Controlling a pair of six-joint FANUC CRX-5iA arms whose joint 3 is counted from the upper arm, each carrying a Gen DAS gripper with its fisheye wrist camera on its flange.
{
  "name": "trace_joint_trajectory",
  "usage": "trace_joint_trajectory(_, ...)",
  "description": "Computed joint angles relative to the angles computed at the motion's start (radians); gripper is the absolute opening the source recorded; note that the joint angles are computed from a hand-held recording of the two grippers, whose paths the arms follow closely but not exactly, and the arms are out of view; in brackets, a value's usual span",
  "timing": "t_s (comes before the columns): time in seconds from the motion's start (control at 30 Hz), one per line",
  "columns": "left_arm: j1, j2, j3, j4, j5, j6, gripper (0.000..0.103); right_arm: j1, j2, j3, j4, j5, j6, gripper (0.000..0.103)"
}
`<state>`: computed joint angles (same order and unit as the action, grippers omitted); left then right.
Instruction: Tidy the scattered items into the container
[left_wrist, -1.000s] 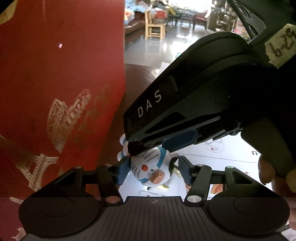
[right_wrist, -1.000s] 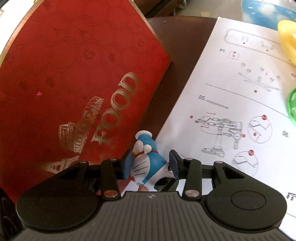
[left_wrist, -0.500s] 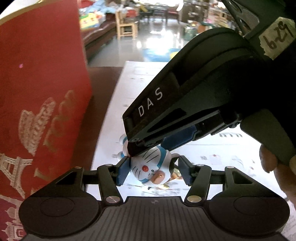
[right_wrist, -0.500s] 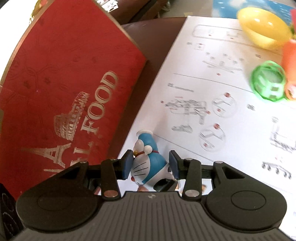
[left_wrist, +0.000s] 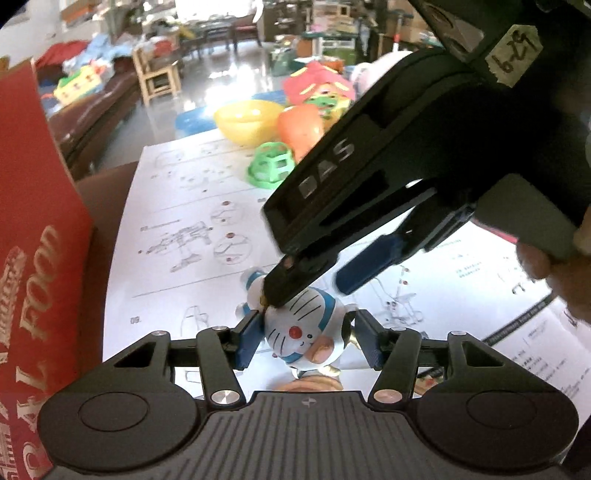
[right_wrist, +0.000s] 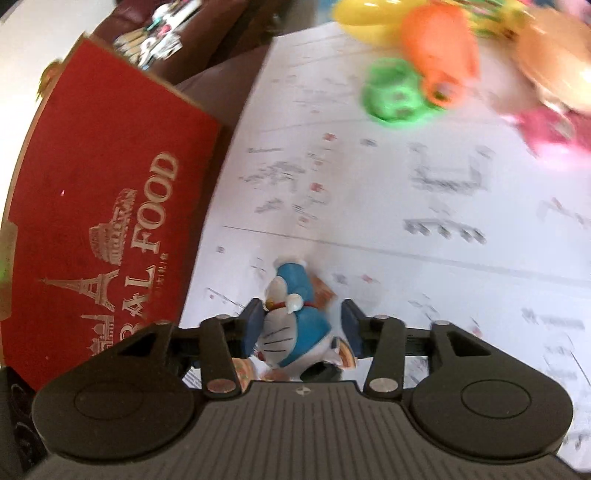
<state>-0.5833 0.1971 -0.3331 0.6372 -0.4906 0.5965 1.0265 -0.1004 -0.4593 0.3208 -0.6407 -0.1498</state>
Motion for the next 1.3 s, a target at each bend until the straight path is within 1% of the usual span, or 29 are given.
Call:
trace_joint_trajectory(0.07,-0.003,0.007,-0.002,0.009,0.009,-0.018,0.061,0.015,-0.027,-0.031,0.037,-0.009,-0.06,0.061)
trace_joint_trajectory(0.1,-0.012,0.027,0.006,0.02,0.021,-0.027,0.061,0.023,-0.037,-0.04,0.057,-0.024,-0.083,0.06)
trace_joint_trajectory(0.17,0.008,0.027,-0.018,0.071,0.026,-0.104,0.062,0.032,-0.044,-0.042,0.078,-0.058,-0.104,0.06)
trace_joint_trajectory(0.2,0.004,0.026,-0.022,0.074,0.031,-0.109,0.062,0.034,-0.05,-0.044,0.084,-0.068,-0.107,0.059)
trace_joint_trajectory(0.27,0.001,0.032,-0.016,0.075,0.035,-0.122,0.062,0.034,-0.046,-0.035,0.096,-0.085,-0.098,0.059)
trace_joint_trajectory(0.33,-0.003,0.007,-0.053,0.097,0.049,-0.16,0.063,0.031,-0.029,-0.02,0.106,-0.083,-0.074,0.059)
trace_joint_trajectory(0.37,-0.004,-0.013,-0.067,0.091,0.043,-0.159,0.067,0.026,-0.015,-0.007,0.103,-0.077,-0.053,0.058)
trace_joint_trajectory(0.4,-0.005,-0.01,-0.065,0.095,0.041,-0.168,0.068,0.022,-0.001,0.006,0.097,-0.074,-0.034,0.058)
trace_joint_trajectory(0.47,-0.003,-0.05,-0.076,0.062,0.011,-0.136,0.069,0.011,0.029,0.035,0.079,-0.069,0.011,0.055)
trace_joint_trajectory(0.53,-0.001,-0.05,-0.069,0.051,0.001,-0.12,0.07,-0.003,0.059,0.063,0.054,-0.062,0.056,0.053)
trace_joint_trajectory(0.6,0.001,-0.051,-0.061,0.037,-0.011,-0.1,0.07,-0.012,0.085,0.088,0.028,-0.068,0.1,0.046)
trace_joint_trajectory(0.67,0.002,-0.056,-0.056,0.014,-0.019,-0.079,0.07,-0.018,0.106,0.105,0.003,-0.08,0.122,0.043)
trace_joint_trajectory(0.73,0.0,-0.067,-0.054,-0.018,-0.011,-0.048,0.073,-0.017,0.102,0.084,0.023,-0.055,0.085,0.041)
trace_joint_trajectory(0.8,0.008,-0.065,-0.029,-0.058,-0.052,0.016,0.076,-0.004,0.096,0.066,0.08,-0.071,0.025,0.037)
trace_joint_trajectory(0.87,0.019,-0.064,-0.009,-0.077,-0.104,0.069,0.079,0.008,0.091,0.062,0.112,-0.116,-0.009,0.034)
trace_joint_trajectory(0.9,0.021,-0.065,-0.004,-0.084,-0.118,0.087,0.076,0.011,0.082,0.054,0.119,-0.124,-0.024,0.034)
trace_joint_trajectory(0.93,0.023,-0.065,0.001,-0.09,-0.131,0.101,0.075,0.013,0.069,0.042,0.118,-0.129,-0.039,0.034)
trace_joint_trajectory(1.03,0.017,-0.078,-0.002,-0.096,-0.149,0.114,0.076,0.017,0.028,0.002,0.113,-0.116,-0.091,0.034)
trace_joint_trajectory(1.07,0.015,-0.093,-0.008,-0.098,-0.153,0.115,0.078,0.023,0.016,-0.009,0.116,-0.121,-0.109,0.034)
trace_joint_trajectory(1.13,0.006,-0.108,-0.013,-0.101,-0.151,0.116,0.077,0.036,0.002,-0.02,0.127,-0.139,-0.132,0.034)
trace_joint_trajectory(1.23,0.001,-0.111,-0.012,-0.082,-0.17,0.107,0.078,0.046,-0.022,-0.038,0.128,-0.156,-0.166,0.035)
trace_joint_trajectory(1.27,-0.009,-0.109,-0.004,-0.101,-0.176,0.129,0.078,0.047,-0.025,-0.04,0.127,-0.156,-0.177,0.035)
trace_joint_trajectory(1.3,-0.02,-0.106,0.012,-0.142,-0.177,0.165,0.078,0.048,-0.03,-0.045,0.127,-0.155,-0.187,0.035)
